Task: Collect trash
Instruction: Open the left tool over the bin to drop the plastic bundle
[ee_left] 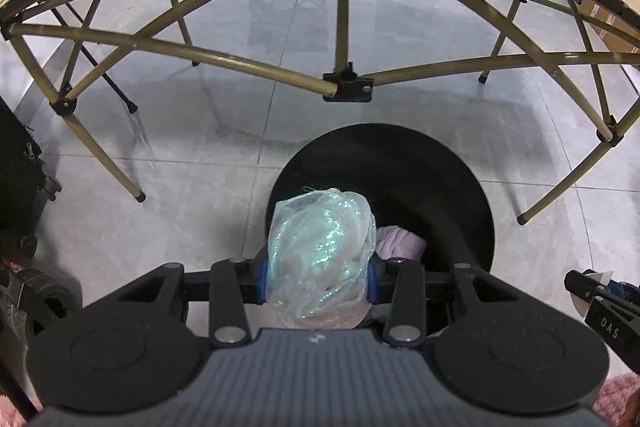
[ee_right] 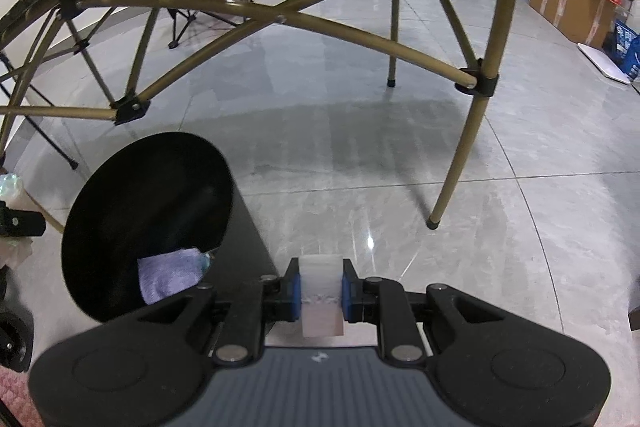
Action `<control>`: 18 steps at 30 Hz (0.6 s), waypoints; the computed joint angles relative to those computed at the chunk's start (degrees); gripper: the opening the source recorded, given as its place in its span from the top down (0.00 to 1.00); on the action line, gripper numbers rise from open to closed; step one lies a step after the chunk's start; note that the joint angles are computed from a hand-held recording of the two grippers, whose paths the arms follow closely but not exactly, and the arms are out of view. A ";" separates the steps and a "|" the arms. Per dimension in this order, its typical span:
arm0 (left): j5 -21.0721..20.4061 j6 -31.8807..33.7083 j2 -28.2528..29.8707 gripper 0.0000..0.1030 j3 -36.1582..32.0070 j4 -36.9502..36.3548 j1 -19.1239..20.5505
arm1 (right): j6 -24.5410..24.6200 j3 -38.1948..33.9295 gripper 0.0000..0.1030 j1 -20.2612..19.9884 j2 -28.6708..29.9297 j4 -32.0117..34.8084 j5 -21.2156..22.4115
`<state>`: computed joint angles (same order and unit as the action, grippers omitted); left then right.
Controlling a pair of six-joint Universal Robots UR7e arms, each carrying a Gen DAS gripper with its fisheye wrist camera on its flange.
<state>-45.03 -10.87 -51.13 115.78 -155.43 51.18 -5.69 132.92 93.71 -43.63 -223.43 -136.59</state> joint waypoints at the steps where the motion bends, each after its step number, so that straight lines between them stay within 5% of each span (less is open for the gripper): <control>1: -0.05 0.02 0.28 0.59 -0.18 -0.11 -0.09 | -0.04 0.00 0.83 -0.10 -0.02 -0.14 -0.07; 18: -1.83 -2.50 5.01 0.59 -4.62 2.86 -1.24 | -1.38 -0.13 0.83 -2.13 -0.07 -2.30 -0.99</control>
